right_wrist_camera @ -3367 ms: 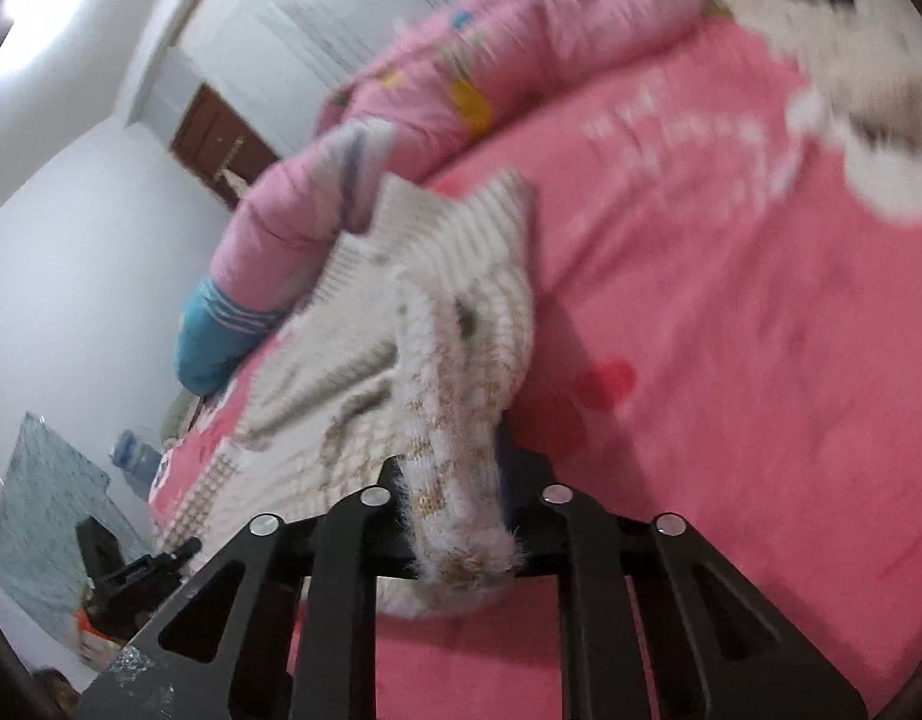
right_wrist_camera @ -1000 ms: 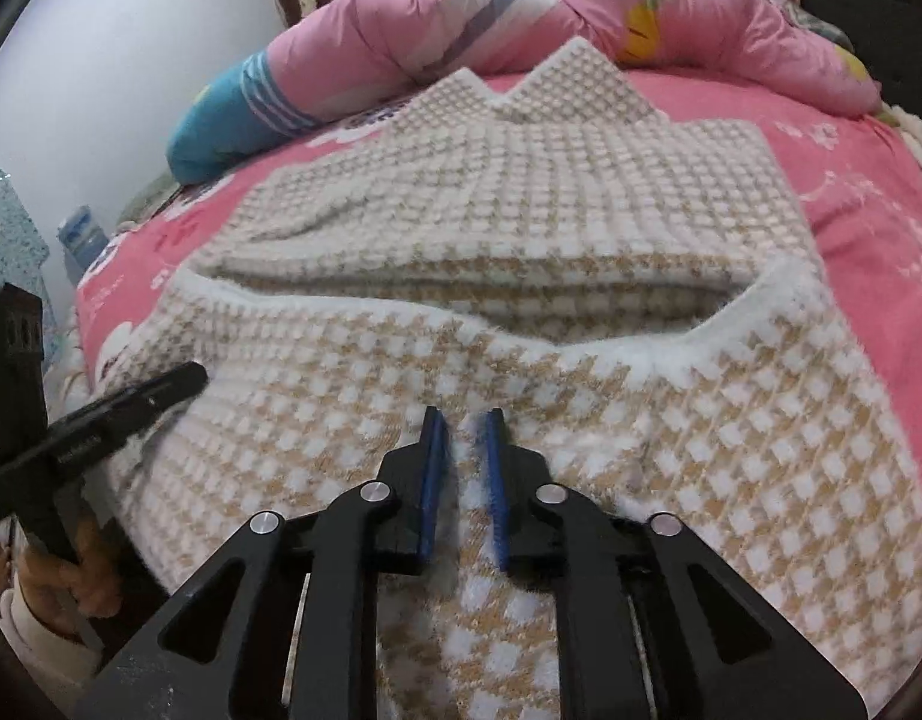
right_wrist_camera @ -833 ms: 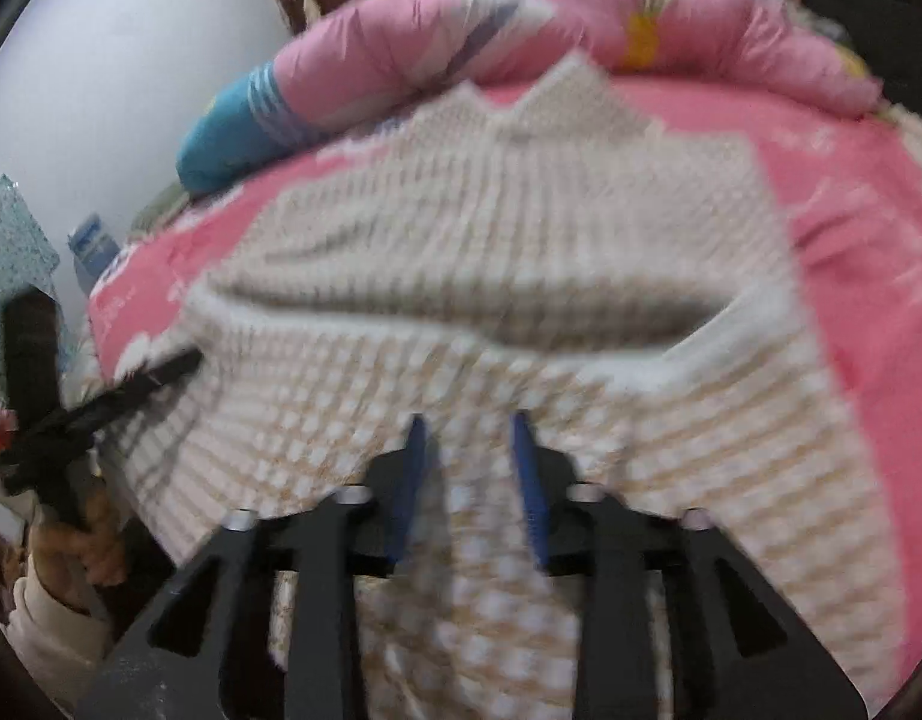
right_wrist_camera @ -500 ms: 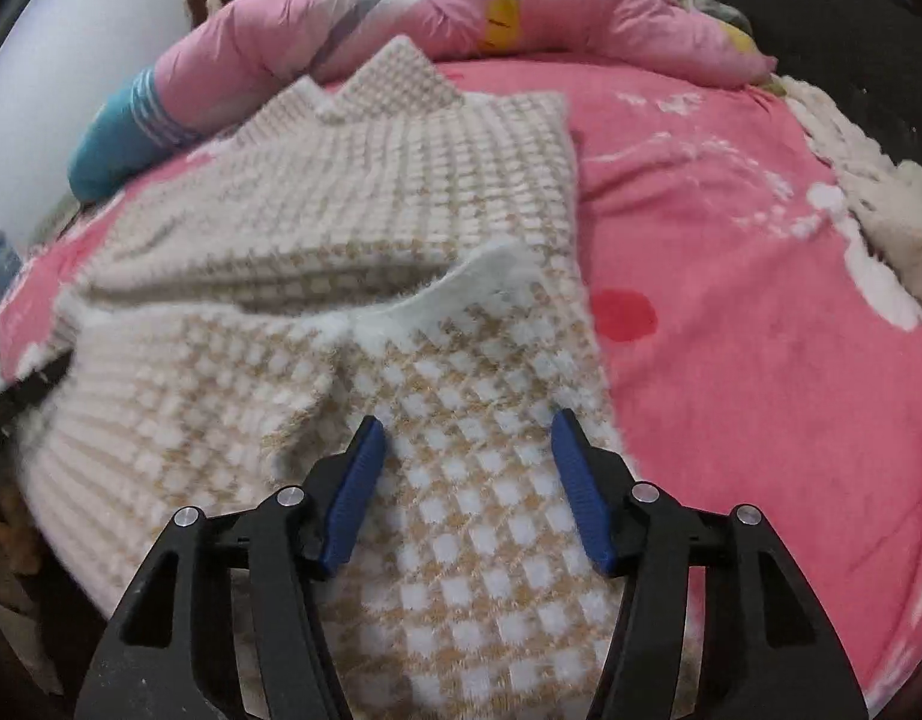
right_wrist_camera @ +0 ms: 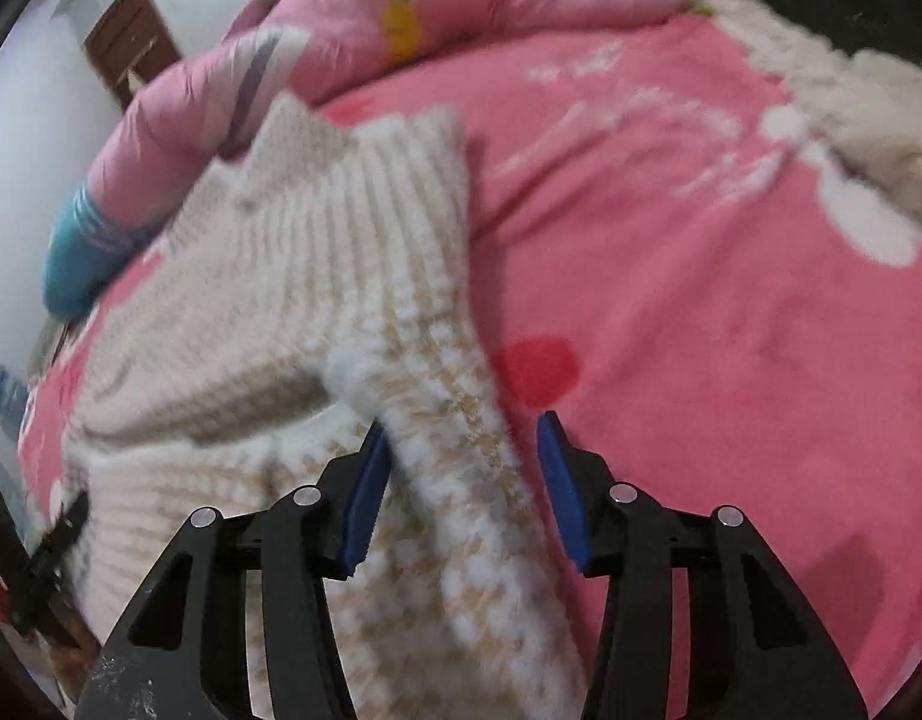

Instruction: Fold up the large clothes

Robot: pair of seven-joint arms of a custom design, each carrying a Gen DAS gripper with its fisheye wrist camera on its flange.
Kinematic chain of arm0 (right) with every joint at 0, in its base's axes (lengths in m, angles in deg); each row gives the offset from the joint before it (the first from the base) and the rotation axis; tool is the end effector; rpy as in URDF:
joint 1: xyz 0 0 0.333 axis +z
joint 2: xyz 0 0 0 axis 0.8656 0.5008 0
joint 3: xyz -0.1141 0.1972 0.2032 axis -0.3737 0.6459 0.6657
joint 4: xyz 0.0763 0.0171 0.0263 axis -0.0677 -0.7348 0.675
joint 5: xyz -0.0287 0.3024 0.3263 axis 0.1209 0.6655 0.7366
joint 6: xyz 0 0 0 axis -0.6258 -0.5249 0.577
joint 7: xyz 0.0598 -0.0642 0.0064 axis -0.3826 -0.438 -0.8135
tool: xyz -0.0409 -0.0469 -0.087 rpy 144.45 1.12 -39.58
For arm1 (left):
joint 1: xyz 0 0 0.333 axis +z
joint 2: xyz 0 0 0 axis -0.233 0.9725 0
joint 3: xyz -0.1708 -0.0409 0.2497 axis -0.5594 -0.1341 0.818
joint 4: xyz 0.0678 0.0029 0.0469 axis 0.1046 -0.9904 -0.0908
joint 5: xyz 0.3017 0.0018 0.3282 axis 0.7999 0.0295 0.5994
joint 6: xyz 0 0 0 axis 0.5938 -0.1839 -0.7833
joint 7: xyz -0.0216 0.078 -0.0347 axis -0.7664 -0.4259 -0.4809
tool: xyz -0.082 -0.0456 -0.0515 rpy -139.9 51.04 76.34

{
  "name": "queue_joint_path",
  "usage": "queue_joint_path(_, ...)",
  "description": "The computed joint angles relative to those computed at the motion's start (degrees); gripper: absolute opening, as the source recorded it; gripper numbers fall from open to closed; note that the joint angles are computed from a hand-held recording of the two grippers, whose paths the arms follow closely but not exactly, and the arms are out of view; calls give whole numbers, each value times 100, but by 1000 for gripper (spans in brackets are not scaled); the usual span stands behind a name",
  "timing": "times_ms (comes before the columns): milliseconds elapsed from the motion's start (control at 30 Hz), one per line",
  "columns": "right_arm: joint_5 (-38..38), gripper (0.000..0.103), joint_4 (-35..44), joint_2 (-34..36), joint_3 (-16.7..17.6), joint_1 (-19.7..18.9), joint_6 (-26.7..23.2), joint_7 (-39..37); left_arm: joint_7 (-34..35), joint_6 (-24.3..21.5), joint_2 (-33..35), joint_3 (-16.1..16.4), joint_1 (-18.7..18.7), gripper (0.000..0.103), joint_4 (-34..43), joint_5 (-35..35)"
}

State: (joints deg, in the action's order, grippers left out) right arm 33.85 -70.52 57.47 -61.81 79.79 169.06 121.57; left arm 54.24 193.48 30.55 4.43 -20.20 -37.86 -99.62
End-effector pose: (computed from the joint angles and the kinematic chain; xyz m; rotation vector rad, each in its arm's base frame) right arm 0.6532 0.2725 0.5335 -1.7681 1.7362 -0.3557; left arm 0.6043 -0.0901 0.4767 -2.0522 1.6100 -1.1325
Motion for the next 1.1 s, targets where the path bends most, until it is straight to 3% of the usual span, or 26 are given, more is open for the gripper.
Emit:
queue_joint_path(67, 487, 46, -274, -293, 149, 25, 417, -712, 41, 9, 2, 12, -7, 28, 2, -77)
queue_joint_path(100, 1086, 47, -264, -353, 408, -29, 501, -1569, 13, 29, 3, 4, -2, 28, -5, -67)
queue_joint_path(167, 1780, 50, -23, -225, 630, 60, 226, -2826, -57, 43, 0, -9, 9, 28, -13, 0)
queue_joint_path(233, 1757, 50, 504, 246, 673, 232, -249, -3315, -22, 41, 3, 3, -6, 28, -9, -57)
queue_joint_path(300, 1281, 50, 1240, 1009, 636, 395, -918, -3015, 11, 58, 4, 7, -17, 28, -13, -109)
queue_joint_path(367, 1074, 52, 1471, 1379, 417, 589, -786, -3038, -110, 53, -5, -5, 10, 28, -20, -21)
queue_joint_path(467, 1315, 49, 1695, 1336, 385, 522, -1098, -2812, -656, -11, -175, -77, 136, 28, -111, 547)
queue_joint_path(533, 1323, 46, 1510, 1083, 357, 497, -1045, -2771, -862, 28, -382, -70, 127, 28, -256, 868)
queue_joint_path(567, 1482, 45, 1237, 825, 417, 435, -909, -2903, -636, 41, -494, 44, -34, 28, -311, 697)
queue_joint_path(700, 1874, 44, 685, 307, 579, 409, -841, -3341, 1612, -219, -955, 861, -1297, 28, -410, -1069)
queue_joint_path(767, 1468, 44, 855, 562, 510, 561, -1025, -3180, 2125, -560, -869, 859, -1455, 28, -244, -1441)
queue_joint_path(800, 1186, 44, 856, 659, 460, 678, -949, -3020, 1964, -667, -757, 706, -1339, 28, -155, -1221)
queue_joint_path(867, 704, 44, 858, 832, 389, 839, -605, -2984, 846, -1047, -359, 320, -947, 28, 141, 107)
queue_joint_path(900, 693, 44, 957, 856, 378, 847, -754, -2887, 551, -1348, -75, 44, -618, 31, 335, 416)
queue_joint_path(1000, 897, 44, 935, 673, 342, 834, -923, -2805, 1003, -1310, -107, -19, -499, 30, 272, -475)
queue_joint_path(1100, 543, 44, 150, -44, 373, 786, -512, -2711, 651, -1128, -453, -162, -345, 31, 10, -47)
